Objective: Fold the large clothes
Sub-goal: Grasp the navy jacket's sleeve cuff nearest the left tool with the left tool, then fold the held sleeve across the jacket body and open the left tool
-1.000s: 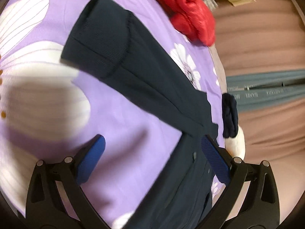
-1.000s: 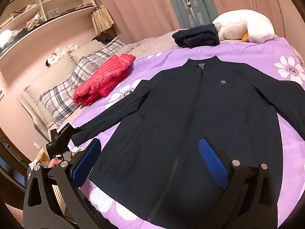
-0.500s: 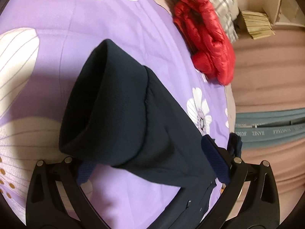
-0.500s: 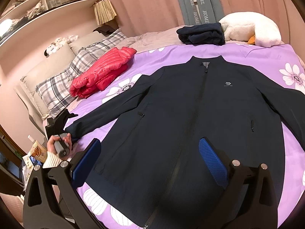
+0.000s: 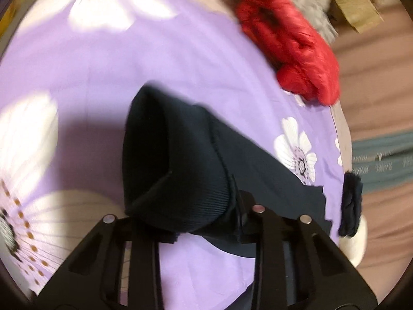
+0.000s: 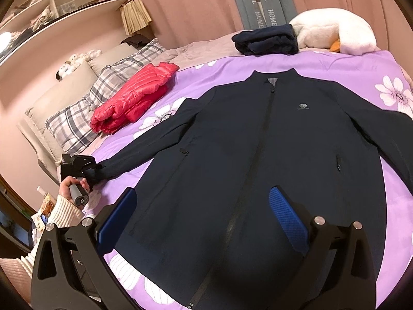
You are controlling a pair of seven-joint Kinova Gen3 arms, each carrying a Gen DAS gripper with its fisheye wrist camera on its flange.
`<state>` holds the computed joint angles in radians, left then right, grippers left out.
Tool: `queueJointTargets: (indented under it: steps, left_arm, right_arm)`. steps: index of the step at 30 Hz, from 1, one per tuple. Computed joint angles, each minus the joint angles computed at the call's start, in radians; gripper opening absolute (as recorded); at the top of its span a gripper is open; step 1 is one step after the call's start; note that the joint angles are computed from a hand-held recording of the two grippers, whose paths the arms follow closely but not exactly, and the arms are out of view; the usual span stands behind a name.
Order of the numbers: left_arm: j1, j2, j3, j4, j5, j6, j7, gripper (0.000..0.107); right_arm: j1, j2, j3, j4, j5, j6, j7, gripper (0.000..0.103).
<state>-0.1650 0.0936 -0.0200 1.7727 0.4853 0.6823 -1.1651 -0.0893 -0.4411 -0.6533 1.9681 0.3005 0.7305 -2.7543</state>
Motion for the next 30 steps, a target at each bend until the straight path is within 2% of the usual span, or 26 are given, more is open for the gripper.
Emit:
queueJointTargets:
  steps: [4,7,14,17,19,23,27,30]
  left_arm:
    - [0.175,-0.027,-0.088,-0.098,-0.163,-0.008,0.029,0.029]
    - [0.314,-0.025,-0.138,-0.209,-0.285,0.023,0.042,0.029]
    - [0.638,0.065,-0.167,-0.533,-0.569,0.168,0.054,0.029]
    - [0.77,0.137,-0.142,-0.67,-0.691,0.239,0.035,0.029]
    - [0.822,0.191,-0.09,-0.749,-0.756,0.28,0.01,0.029]
    - [0.896,0.311,0.059,-0.902,-0.896,0.38,-0.023,0.029]
    - [1.002,0.469,0.085,-1.087,-0.901,0.494,-0.098,0.029]
    - [1.048,0.584,0.108,-1.226,-0.886,0.578,-0.153,0.032]
  right_arm:
    - [-0.009,-0.016,0.03,0.023,-0.016,-0.018,0.0,0.102]
    - [-0.011,-0.035,0.046,0.047,-0.035,-0.038,0.002,0.102]
    - [-0.005,-0.087,0.089,0.087,-0.085,-0.035,0.039,0.102]
    - [0.004,-0.131,0.112,0.116,-0.114,-0.038,0.052,0.102]
    - [0.015,-0.16,0.127,0.133,-0.135,-0.033,0.064,0.102]
    - [0.045,-0.231,0.159,0.164,-0.179,-0.007,0.085,0.102]
    - [0.079,-0.312,0.195,0.191,-0.22,0.05,0.111,0.102]
    - [0.103,-0.342,0.215,0.2,-0.243,0.085,0.137,0.102]
